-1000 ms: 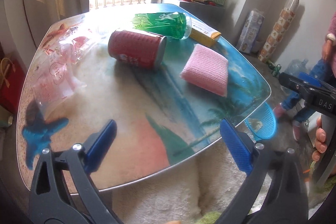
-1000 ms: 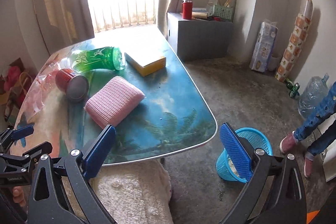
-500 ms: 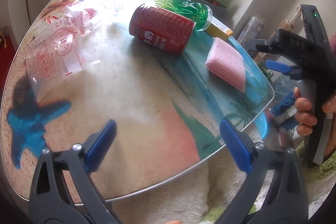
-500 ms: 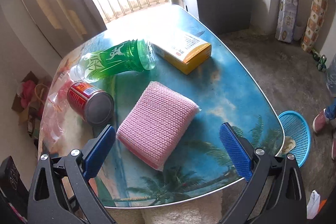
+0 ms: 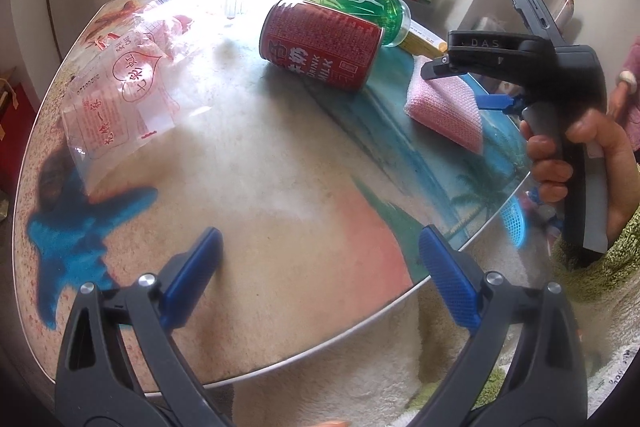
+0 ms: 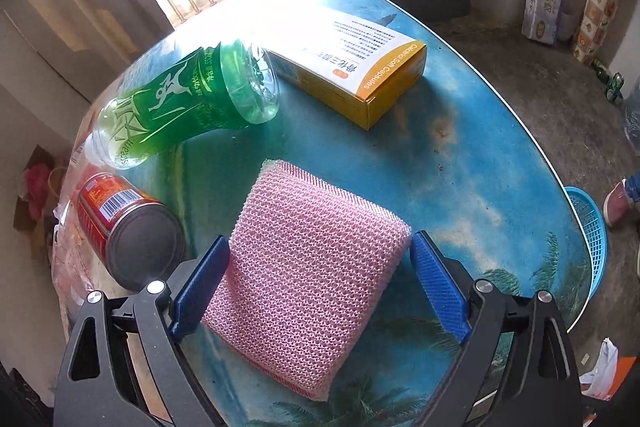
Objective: Collect trash
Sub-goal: 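Grasp the pink scrubber sponge with the right tool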
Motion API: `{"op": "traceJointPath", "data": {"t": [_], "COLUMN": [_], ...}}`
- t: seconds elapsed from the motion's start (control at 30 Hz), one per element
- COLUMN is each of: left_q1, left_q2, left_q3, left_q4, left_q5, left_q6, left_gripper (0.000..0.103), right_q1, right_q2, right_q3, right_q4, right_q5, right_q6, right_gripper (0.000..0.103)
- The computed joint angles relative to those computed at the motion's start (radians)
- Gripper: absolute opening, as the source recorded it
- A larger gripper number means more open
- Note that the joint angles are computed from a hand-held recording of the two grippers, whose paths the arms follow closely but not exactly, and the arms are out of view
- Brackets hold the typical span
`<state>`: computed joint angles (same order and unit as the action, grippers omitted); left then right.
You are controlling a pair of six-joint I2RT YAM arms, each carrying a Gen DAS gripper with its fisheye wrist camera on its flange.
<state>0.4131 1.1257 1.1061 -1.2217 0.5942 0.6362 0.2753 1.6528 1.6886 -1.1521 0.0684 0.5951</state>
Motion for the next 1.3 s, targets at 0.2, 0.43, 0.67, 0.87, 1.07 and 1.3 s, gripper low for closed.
{"op": "traceJointPath", "data": {"t": [0.2,0.43,0.67,0.87,1.07,1.3], "left_q1": [-0.027,-0.012,0.022,-0.002,-0.174,-0.491], "left_q2": [0.017,0.054,0.074,0.073,-0.007,0.123], "left_q3": [0.021,0.050,0.061,0.085,0.135,0.208], "left_q4": [-0.007,-0.033,-0.056,-0.058,0.005,0.119], "left_q5": [-0.022,0.001,0.042,0.017,0.032,-0.097], "left_q6": [-0.029,-0.038,-0.032,-0.082,-0.087,-0.220], "left_gripper": [0.094,0.094,0.095,0.094,0.094,0.094], "right_q1": [0.040,0.123,0.026,-0.064,-0.036,-0.094], "right_q2": [-0.063,-0.144,-0.223,-0.295,-0.337,-0.420], "right_q3": [-0.046,-0.127,-0.202,-0.262,-0.262,-0.280], "right_q4": [-0.006,0.029,0.088,0.114,0.064,0.027], "right_q5": [-0.022,-0.109,-0.219,-0.286,-0.156,-0.127], "right_q6": [-0.049,-0.157,-0.139,-0.124,-0.164,-0.186], "right_gripper": [0.083,0.082,0.082,0.082,0.082,0.082]}}
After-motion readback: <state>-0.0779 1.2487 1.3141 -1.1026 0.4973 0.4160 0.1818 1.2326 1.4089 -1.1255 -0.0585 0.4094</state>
